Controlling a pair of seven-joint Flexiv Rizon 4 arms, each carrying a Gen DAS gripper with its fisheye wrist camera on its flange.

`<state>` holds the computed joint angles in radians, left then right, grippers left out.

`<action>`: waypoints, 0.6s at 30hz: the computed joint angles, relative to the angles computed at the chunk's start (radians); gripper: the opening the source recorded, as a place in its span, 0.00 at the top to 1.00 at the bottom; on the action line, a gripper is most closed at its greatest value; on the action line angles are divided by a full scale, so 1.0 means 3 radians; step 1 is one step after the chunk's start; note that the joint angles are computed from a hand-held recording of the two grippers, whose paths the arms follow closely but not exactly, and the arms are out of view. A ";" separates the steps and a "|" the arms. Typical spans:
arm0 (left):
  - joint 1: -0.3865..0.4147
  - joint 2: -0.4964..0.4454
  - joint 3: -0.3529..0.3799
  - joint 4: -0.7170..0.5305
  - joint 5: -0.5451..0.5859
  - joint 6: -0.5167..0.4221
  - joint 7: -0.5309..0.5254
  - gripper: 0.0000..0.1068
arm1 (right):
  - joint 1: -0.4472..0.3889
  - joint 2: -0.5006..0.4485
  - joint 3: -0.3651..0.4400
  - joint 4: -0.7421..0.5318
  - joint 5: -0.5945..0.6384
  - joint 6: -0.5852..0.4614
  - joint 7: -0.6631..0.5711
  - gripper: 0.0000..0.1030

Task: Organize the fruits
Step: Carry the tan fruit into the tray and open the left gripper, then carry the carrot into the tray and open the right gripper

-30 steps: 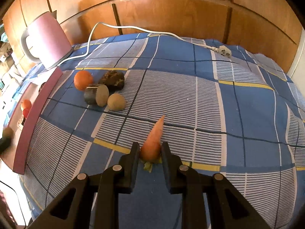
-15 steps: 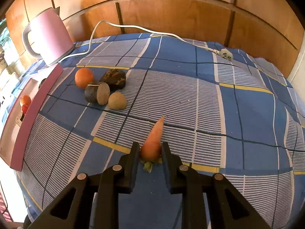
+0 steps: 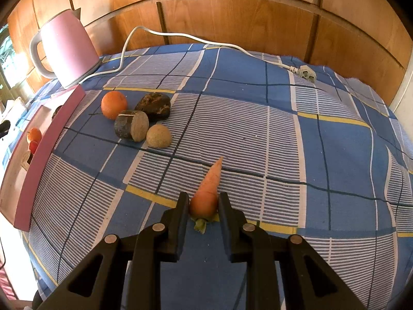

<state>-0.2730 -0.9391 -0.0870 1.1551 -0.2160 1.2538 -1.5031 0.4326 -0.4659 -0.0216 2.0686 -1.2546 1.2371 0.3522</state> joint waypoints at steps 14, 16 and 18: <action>-0.0223 0.0210 0.0283 0.0371 0.0310 0.0294 -0.0523 0.48 | -0.0020 -0.0007 -0.0003 -0.0001 -0.0061 0.0025 0.0043 0.78; -0.0210 0.0295 0.0237 0.0551 0.0318 0.0433 -0.0512 0.47 | -0.0022 -0.0008 -0.0002 -0.0001 -0.0061 0.0023 0.0040 0.78; -0.0210 0.0387 0.0207 0.0739 0.0328 0.0554 -0.0492 0.47 | -0.0018 -0.0006 0.0000 -0.0001 -0.0059 0.0010 0.0040 0.78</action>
